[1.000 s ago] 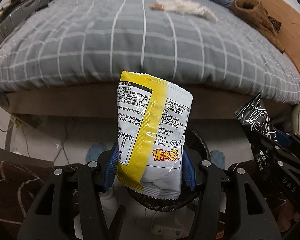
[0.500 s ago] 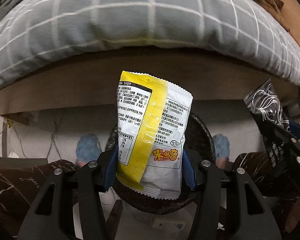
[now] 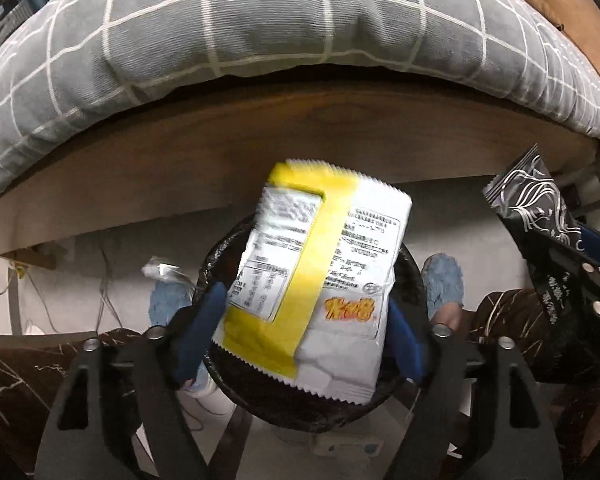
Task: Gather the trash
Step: 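Carry the snack wrapper and black sachet with both tools down over the bin, then open left tool to drop the snack wrapper while right tool drops the sachet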
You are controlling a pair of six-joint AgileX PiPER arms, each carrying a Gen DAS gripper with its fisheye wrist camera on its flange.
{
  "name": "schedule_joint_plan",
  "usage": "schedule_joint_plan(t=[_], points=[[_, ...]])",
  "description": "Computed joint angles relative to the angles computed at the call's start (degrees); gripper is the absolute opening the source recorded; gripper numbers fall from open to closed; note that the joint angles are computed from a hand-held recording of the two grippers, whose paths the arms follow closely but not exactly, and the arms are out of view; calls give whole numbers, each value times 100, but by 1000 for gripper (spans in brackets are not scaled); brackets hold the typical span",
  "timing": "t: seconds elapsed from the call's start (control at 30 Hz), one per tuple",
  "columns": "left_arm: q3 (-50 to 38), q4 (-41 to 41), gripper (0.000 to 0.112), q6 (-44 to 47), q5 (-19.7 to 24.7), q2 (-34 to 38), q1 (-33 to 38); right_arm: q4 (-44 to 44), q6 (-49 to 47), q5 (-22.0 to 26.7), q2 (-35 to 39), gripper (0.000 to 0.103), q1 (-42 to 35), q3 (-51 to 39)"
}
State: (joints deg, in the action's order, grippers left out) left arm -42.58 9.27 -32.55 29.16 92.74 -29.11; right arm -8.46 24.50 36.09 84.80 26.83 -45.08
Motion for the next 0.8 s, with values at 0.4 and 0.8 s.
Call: schedule_joint_plan(t=[0.4,0.8], points=[[741,-259,97,713,-231,-890,906,-68,421,187,571,38,823,-604],[1019,-255,97,1077,-110,-1433,1728,-23,439,183,995,39,1357,-993]])
